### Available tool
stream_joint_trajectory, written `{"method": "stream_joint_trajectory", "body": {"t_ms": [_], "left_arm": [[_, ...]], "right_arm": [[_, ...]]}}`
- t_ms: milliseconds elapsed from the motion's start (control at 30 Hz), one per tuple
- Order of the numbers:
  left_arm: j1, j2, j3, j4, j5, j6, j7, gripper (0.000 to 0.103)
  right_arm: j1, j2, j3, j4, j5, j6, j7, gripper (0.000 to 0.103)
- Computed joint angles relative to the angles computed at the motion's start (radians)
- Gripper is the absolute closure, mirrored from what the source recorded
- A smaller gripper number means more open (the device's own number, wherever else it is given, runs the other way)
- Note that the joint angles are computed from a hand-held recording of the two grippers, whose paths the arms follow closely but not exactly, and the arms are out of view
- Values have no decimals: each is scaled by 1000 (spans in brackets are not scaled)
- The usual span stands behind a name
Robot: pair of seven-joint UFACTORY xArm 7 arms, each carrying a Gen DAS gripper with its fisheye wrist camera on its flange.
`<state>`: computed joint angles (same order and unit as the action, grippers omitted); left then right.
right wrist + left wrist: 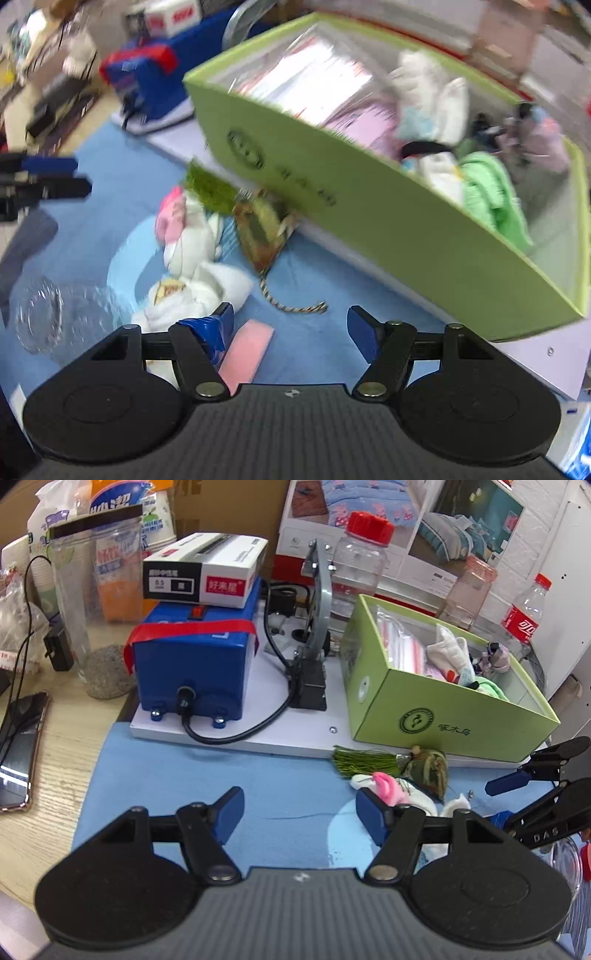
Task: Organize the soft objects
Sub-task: 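Move the right gripper to the pink sponge while the left moves to the pink-white plush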
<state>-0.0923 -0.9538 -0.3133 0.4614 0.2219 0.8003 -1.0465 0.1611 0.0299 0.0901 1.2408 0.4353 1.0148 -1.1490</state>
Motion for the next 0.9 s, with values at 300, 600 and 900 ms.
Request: {"method": "stream_joint_trajectory", "body": {"t_ms": [300, 600, 900], "left_arm": [[-5, 14, 3, 18, 4, 5, 28, 35], [-6, 88, -26, 95, 21, 2, 36, 33], [-20, 130, -45, 151, 52, 59, 38, 33]], "right_arm": [[3, 6, -4, -24, -78, -57, 49, 47], [-102, -65, -72, -129, -1, -290, 54, 45], [-85, -69, -70, -111, 142, -180, -18, 45]]}}
